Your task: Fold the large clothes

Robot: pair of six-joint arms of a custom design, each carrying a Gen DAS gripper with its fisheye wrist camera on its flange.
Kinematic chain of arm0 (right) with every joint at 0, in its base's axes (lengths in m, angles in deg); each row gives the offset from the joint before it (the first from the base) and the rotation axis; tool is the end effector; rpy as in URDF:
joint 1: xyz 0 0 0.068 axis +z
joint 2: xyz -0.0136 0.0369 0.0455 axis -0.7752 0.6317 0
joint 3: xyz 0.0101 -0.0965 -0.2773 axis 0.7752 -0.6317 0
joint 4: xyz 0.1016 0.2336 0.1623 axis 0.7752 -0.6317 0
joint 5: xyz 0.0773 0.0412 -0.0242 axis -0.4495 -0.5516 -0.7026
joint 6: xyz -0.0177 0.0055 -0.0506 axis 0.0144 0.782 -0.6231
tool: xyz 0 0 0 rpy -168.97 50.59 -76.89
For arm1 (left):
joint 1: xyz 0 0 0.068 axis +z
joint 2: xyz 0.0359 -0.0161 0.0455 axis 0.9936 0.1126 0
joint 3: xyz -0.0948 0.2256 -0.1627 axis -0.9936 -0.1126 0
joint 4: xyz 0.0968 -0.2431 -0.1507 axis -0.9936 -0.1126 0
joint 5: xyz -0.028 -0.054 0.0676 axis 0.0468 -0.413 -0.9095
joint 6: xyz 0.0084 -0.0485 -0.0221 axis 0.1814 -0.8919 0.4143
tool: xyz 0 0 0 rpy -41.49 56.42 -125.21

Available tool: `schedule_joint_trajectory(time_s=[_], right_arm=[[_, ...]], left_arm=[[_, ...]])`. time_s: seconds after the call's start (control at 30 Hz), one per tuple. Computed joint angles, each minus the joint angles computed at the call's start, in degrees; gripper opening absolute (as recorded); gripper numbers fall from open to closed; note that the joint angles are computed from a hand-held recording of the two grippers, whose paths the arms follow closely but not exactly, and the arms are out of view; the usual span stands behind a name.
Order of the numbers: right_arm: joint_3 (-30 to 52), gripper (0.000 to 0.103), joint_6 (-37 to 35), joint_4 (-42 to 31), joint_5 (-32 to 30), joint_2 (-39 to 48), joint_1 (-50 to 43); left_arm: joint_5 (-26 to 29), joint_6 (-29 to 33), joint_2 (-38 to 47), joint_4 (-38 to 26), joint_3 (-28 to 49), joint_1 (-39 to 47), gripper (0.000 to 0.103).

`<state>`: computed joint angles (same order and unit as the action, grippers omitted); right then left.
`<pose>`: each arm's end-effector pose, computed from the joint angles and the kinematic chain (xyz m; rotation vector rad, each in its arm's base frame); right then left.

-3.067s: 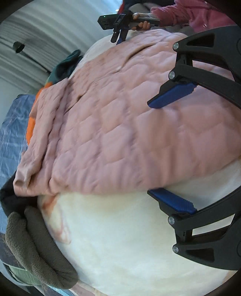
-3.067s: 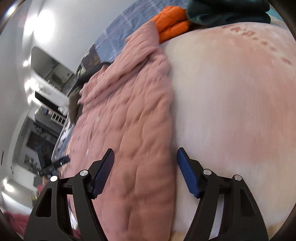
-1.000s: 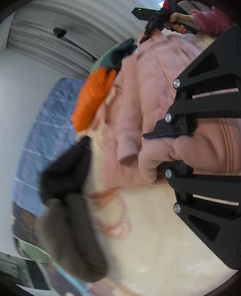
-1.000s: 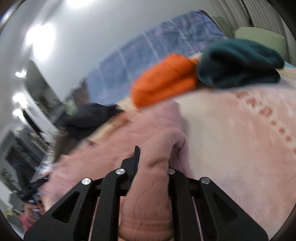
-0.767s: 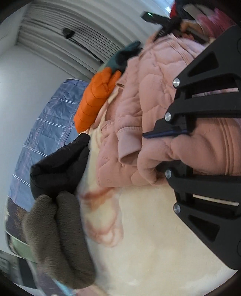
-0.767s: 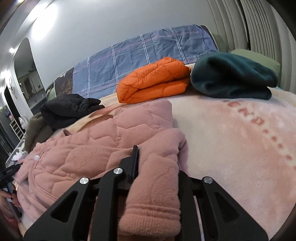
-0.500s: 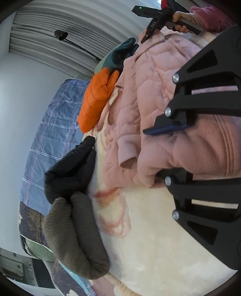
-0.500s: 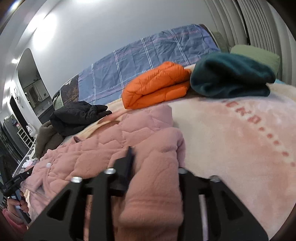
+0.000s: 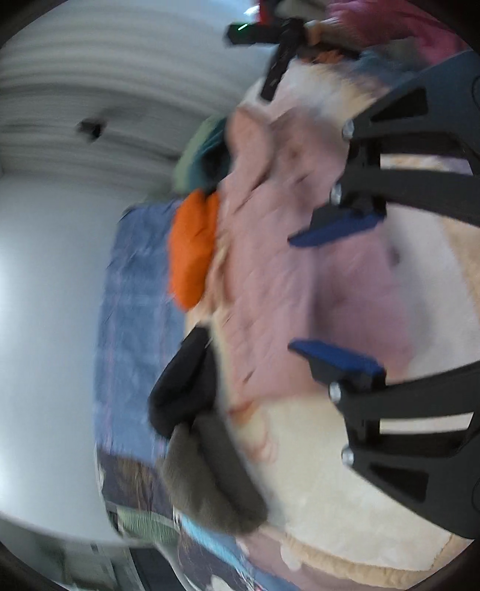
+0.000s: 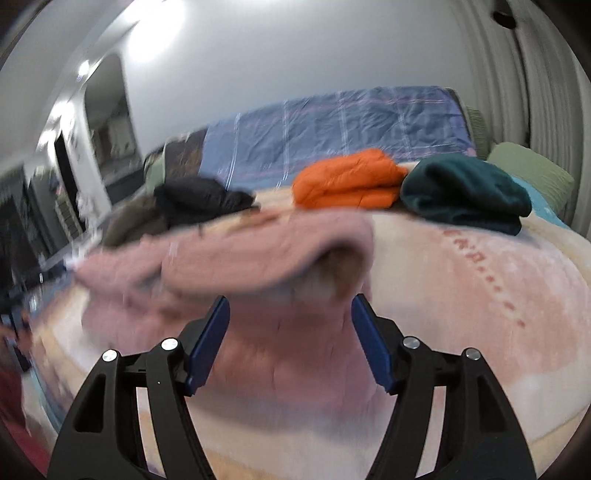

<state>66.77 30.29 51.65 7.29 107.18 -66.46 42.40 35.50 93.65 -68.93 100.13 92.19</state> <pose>0.1536 -0.0294 0.1653 -0.0114 2.1259 0.1988 0.2219 0.0117 0.1742 0.4439 2.0699 -0.5023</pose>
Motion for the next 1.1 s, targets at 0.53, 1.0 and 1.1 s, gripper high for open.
schedule_joint_trajectory(time_s=[0.53,1.0,1.1], right_arm=[[2.0,0.04,0.9,19.6,16.9,23.9,17.6],[25.7,0.04,5.4,26.7,19.0,48.7,13.5],[31.1,0.04,5.9,23.8,19.0,57.2,12.6]], left_arm=[[-12.4,-1.3,21.4,7.6,5.8,-15.6,0.023],[-28.3,-6.3,33.1,15.4,24.3,-15.7,0.053],[-29.8,-6.0,41.8,9.5,31.0,-14.6,0.055]])
